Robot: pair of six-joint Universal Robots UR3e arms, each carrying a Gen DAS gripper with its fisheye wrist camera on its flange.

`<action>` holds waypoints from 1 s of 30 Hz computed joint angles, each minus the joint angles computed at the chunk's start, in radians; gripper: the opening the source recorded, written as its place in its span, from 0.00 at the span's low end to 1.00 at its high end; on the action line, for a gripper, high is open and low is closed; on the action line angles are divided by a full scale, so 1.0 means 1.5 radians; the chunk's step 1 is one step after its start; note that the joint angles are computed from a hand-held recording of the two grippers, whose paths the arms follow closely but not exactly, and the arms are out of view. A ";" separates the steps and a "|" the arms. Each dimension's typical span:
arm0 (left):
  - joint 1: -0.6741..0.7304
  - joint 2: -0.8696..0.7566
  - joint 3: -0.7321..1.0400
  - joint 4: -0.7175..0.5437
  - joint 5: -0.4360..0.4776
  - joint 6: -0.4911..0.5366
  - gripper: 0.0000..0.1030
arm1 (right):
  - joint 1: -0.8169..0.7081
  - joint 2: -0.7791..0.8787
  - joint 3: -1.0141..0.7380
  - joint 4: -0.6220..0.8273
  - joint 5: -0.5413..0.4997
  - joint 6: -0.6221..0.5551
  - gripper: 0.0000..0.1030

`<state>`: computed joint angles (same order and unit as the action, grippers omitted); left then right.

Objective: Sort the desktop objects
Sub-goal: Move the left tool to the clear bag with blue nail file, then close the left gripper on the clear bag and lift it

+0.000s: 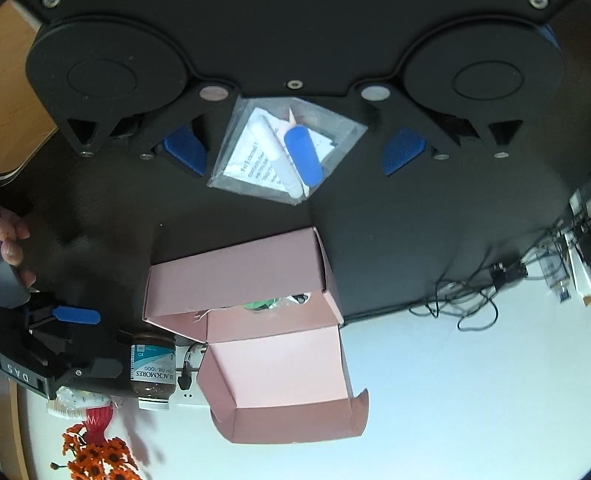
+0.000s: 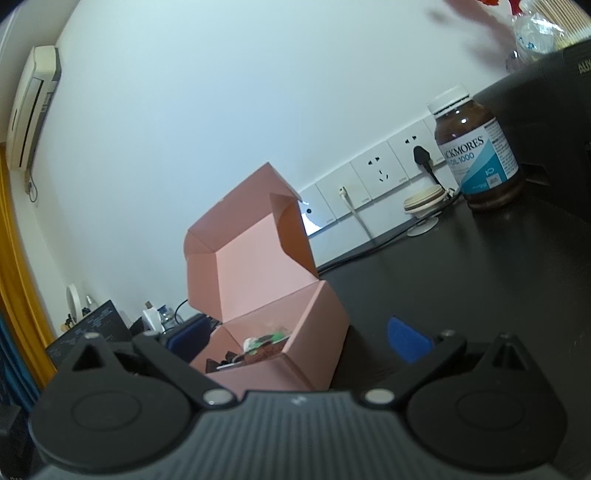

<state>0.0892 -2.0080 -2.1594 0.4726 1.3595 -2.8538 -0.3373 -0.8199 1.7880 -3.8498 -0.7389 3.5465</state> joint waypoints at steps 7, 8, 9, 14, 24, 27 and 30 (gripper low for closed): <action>0.012 0.002 0.016 -0.035 -0.041 -0.030 0.88 | -0.005 0.003 -0.003 0.001 0.011 0.011 0.99; 0.015 0.005 0.015 -0.041 -0.048 -0.036 0.87 | -0.006 0.003 -0.004 0.001 0.011 0.012 0.99; 0.017 0.007 0.013 -0.043 -0.052 -0.039 0.86 | -0.006 0.003 -0.003 0.001 0.012 0.013 0.99; 0.018 0.027 -0.006 -0.051 -0.055 -0.045 0.78 | -0.007 0.005 -0.004 -0.004 0.013 0.020 0.99; 0.016 0.031 -0.032 -0.018 -0.065 -0.047 0.63 | -0.007 0.004 -0.002 -0.009 0.010 0.024 0.99; 0.019 0.030 -0.035 -0.008 -0.072 -0.050 0.59 | -0.007 0.004 -0.002 -0.009 0.009 0.024 0.99; 0.017 0.028 -0.035 0.002 -0.071 -0.054 0.57 | -0.006 0.003 -0.002 -0.009 0.008 0.025 0.99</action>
<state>0.1152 -1.9661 -2.2115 0.4762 1.2529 -2.9341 -0.3470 -0.8148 1.7856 -3.8629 -0.7273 3.5847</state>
